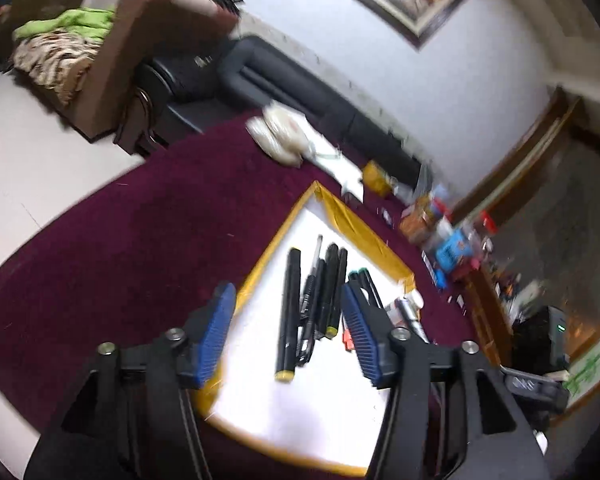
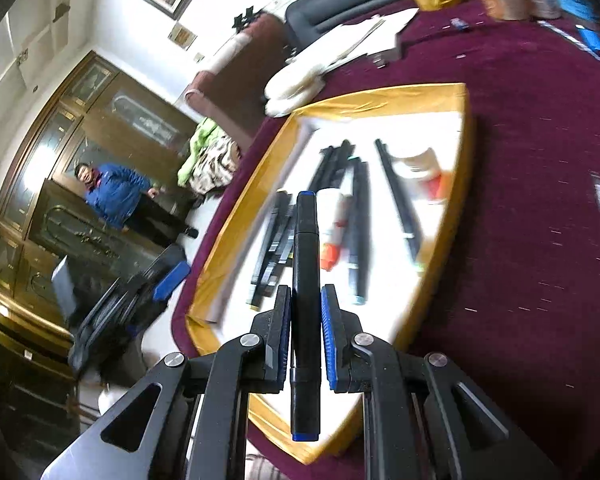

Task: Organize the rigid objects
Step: 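Lower the blue-ended marker into the box and open the right tool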

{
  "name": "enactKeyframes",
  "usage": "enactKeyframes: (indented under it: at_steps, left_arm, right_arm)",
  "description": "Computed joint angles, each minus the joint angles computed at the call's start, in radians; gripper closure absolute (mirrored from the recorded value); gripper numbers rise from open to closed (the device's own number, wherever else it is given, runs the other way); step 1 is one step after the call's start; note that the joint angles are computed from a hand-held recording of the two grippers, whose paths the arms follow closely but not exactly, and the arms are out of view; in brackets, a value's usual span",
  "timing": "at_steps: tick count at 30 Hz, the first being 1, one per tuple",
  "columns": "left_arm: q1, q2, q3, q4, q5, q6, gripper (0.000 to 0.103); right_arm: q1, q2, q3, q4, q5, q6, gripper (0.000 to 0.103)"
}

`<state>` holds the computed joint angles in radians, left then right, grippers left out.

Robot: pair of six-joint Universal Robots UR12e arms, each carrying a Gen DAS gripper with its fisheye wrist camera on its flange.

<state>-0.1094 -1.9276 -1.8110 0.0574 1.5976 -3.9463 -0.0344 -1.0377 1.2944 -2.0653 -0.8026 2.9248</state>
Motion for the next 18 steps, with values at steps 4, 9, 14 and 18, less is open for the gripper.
enactKeyframes:
  at_steps: [4, 9, 14, 18]
  left_arm:
    - [0.011, 0.019, -0.051, 0.052, -0.003, -0.043, 0.047]
    - [0.025, 0.026, -0.078, 0.081, -0.012, -0.056, 0.047]
    - [0.039, 0.031, -0.097, 0.089, -0.028, -0.065, 0.047]
    - [0.044, 0.031, -0.101, 0.095, -0.025, -0.066, 0.047]
  right_arm:
    - [0.038, 0.038, -0.056, 0.050, 0.011, 0.004, 0.090]
    - [0.086, 0.105, -0.144, 0.107, 0.010, 0.052, 0.090]
    - [0.124, 0.154, -0.197, 0.117, -0.017, 0.119, 0.089]
    - [0.133, 0.170, -0.206, 0.116, -0.029, 0.163, 0.089]
